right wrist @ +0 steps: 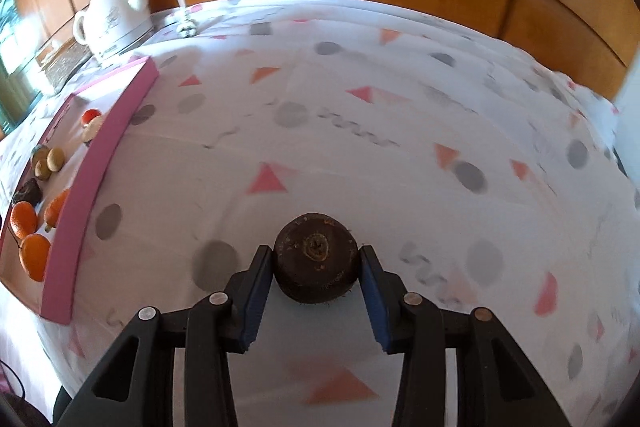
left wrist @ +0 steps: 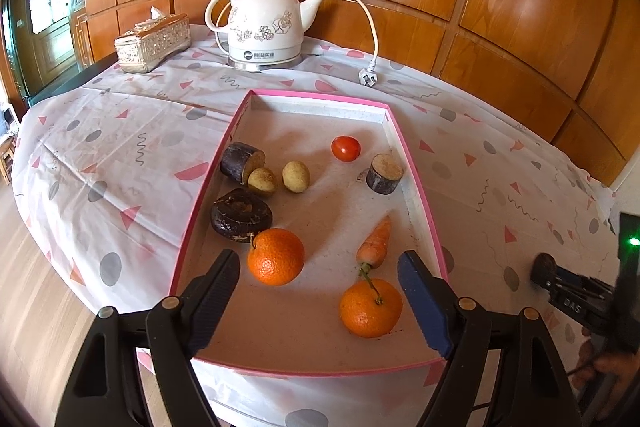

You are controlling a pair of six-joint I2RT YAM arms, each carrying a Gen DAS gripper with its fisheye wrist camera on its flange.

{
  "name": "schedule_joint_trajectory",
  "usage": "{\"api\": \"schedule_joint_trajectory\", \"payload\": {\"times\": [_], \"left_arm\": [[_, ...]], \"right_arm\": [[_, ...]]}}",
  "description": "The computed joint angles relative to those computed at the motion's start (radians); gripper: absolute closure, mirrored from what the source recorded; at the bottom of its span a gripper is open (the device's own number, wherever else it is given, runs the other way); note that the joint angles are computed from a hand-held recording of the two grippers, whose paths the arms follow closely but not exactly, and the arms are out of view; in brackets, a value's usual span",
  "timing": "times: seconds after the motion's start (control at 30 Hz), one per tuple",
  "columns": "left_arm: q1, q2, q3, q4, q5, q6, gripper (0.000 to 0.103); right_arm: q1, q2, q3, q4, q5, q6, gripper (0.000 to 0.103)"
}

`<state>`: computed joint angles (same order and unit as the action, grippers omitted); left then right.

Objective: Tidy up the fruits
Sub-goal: 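Close the right gripper on the dark round fruit, then lift the dark fruit with the right gripper and carry it to the tray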

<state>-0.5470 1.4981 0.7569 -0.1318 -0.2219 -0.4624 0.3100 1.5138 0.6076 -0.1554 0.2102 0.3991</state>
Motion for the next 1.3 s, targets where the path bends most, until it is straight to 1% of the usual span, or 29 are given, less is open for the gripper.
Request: {"api": "schedule_joint_trajectory", "payload": {"times": [0.17, 0.43, 0.47, 0.53, 0.57, 0.63, 0.7, 0.83, 0.93, 1.03, 1.17, 1.2, 1.23, 1.3], "left_arm": [[-0.011, -0.011, -0.005, -0.002, -0.005, -0.002, 0.021], [-0.020, -0.023, -0.005, -0.010, -0.011, 0.000, 0.021], [-0.020, -0.026, -0.008, -0.009, -0.012, -0.002, 0.019], [-0.021, -0.025, -0.008, -0.010, -0.012, -0.006, 0.019], [-0.021, -0.024, -0.007, -0.010, -0.012, -0.007, 0.019], [-0.023, -0.021, -0.005, -0.011, -0.012, -0.005, 0.019], [-0.025, -0.018, -0.002, -0.013, -0.012, -0.004, 0.019], [-0.027, -0.014, 0.002, -0.018, -0.012, -0.003, 0.019], [-0.027, -0.012, 0.003, -0.020, -0.011, -0.006, 0.019], [-0.027, -0.011, 0.004, -0.021, -0.010, -0.006, 0.019], [-0.026, -0.010, 0.003, -0.019, -0.008, -0.007, 0.019], [-0.026, -0.009, 0.003, -0.019, -0.008, -0.007, 0.019], [-0.026, -0.009, 0.003, -0.019, -0.009, -0.007, 0.019], [-0.026, -0.009, 0.002, -0.018, -0.007, -0.007, 0.019]], "right_arm": [[-0.054, -0.094, -0.082, -0.008, 0.005, 0.013, 0.059], [-0.102, -0.127, -0.146, 0.057, -0.042, 0.026, 0.058], [-0.109, -0.129, -0.151, 0.065, -0.053, 0.029, 0.058], [-0.121, -0.133, -0.166, 0.088, -0.073, 0.027, 0.055], [-0.121, -0.138, -0.172, 0.095, -0.072, 0.027, 0.052], [-0.131, -0.145, -0.189, 0.120, -0.092, 0.027, 0.042], [-0.141, -0.147, -0.203, 0.149, -0.115, 0.026, 0.039], [-0.127, -0.134, -0.205, 0.172, -0.099, 0.029, 0.035], [-0.123, -0.130, -0.221, 0.208, -0.089, 0.052, 0.035], [-0.112, -0.130, -0.229, 0.223, -0.069, 0.079, 0.035], [-0.101, -0.118, -0.194, 0.167, -0.052, 0.088, 0.035], [-0.100, -0.119, -0.189, 0.154, -0.048, 0.095, 0.038], [-0.097, -0.121, -0.188, 0.146, -0.035, 0.097, 0.048], [-0.088, -0.127, -0.193, 0.142, 0.000, 0.097, 0.059]]}}
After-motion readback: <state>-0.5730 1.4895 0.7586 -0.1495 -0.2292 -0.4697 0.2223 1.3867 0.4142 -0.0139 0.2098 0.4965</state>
